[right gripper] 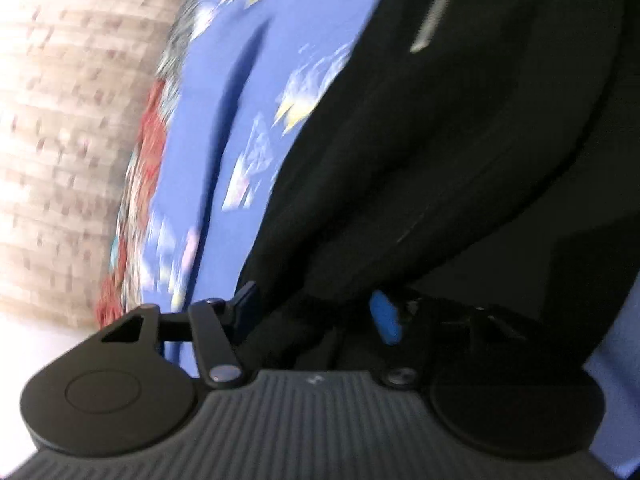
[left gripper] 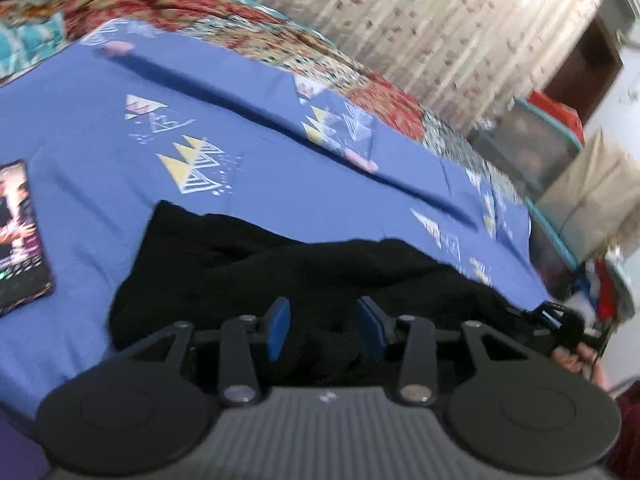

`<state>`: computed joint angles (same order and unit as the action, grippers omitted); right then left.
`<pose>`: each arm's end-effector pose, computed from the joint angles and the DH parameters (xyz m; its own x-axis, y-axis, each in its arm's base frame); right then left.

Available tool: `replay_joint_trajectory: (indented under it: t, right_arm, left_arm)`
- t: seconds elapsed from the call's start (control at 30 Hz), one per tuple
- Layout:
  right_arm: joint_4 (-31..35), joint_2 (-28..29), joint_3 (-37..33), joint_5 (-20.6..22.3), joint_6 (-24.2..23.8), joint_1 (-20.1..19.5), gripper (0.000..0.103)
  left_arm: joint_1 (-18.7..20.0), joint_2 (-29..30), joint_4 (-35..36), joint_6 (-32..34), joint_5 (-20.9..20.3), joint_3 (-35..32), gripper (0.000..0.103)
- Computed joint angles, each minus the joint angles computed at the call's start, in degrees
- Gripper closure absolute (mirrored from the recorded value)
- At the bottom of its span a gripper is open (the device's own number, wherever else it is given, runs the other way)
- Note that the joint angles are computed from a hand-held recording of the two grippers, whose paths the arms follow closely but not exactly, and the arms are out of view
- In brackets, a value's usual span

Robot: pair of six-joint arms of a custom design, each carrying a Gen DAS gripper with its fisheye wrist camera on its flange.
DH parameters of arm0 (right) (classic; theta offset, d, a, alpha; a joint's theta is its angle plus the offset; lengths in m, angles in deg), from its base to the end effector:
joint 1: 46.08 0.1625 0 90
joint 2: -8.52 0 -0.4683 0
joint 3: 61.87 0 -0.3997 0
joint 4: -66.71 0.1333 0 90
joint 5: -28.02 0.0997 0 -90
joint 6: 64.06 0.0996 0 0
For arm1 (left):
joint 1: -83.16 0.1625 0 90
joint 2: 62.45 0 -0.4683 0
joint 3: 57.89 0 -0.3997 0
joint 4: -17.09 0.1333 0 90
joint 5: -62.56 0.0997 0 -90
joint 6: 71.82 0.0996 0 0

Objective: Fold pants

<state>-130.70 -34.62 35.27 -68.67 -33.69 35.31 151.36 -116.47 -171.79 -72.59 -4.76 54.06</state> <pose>0.0132 -0.7257 0.1804 -0.7900 0.5061 -0.3460 0.5664 0.3866 -0.7279 -0.0719 -0.6421 0.1987 -0.9542 0.0986 -0.2824 0.2677 0.7027 -0.6593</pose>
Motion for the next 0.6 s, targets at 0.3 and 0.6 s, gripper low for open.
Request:
replay_joint_trajectory:
  t: [0.3, 0.6]
  right_arm:
    - [-6.3, -13.2, 16.9, -7.8, -23.6, 1.6, 0.091]
    - [-2.1, -14.7, 23.2, 2.7, -37.8, 3.3, 0.061]
  left_arm:
    - [1.5, 0.0, 5.8, -3.9, 2.7, -0.1, 0.065]
    - [-1.1, 0.2, 2.3, -0.4, 1.2, -0.1, 0.060]
